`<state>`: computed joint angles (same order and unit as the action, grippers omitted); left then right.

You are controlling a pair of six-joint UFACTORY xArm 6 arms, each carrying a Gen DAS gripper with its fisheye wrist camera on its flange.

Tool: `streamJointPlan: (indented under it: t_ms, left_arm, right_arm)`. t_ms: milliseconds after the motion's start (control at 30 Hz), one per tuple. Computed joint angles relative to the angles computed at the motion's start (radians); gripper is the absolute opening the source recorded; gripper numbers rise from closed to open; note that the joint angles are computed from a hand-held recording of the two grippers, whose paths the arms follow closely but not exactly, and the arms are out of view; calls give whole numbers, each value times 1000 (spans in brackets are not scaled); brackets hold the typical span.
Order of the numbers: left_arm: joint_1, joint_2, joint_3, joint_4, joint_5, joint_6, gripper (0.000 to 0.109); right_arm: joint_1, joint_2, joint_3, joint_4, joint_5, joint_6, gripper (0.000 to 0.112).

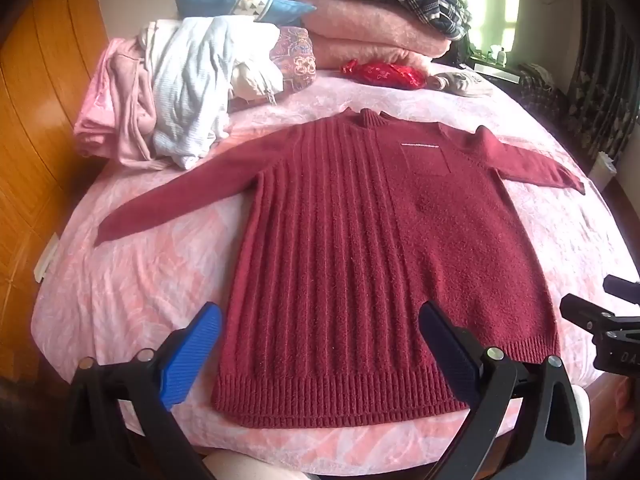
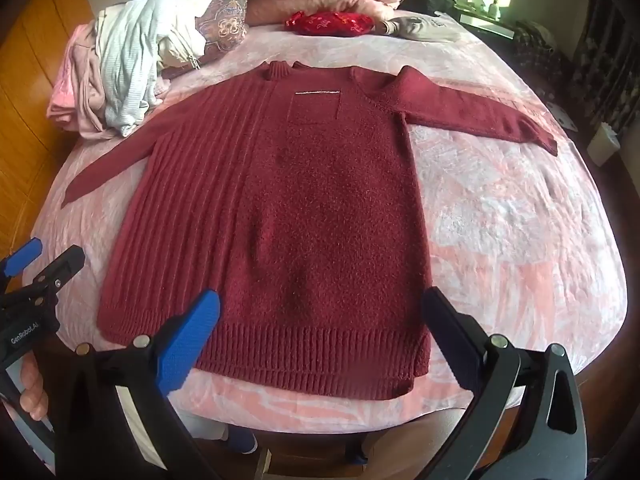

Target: Fold small clothes

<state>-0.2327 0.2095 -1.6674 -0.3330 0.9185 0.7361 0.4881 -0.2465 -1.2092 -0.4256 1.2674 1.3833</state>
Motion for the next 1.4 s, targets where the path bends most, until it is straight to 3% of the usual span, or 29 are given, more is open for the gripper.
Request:
streamJointPlan:
  t_ms: [300,433,667,1133,1267,1400]
  left_arm:
    - [10,43,-77,-17,48,-9,99]
    - [4,23,-27,-10,-11,-4,99]
    - [7,34,-37,-9,-10,-3,99]
    - [6,40,-34,-5,-22,-3,99]
    - [7,43,-34,-12,-29,2,99]
    - [5,42,-28,-12,-46,7,99]
  right_arm:
    - [12,-49,75,-83,-80,91,100]
    - [11,-53,76,-107,-74,87,100]
    - [31,-33,48,-149,-5,97,100]
    - [-16,-61,85,-54,-90,62,100]
    - [-18,-35,53,-35,-43,33,100]
    - [-29,-44,72,-9,-56,27,100]
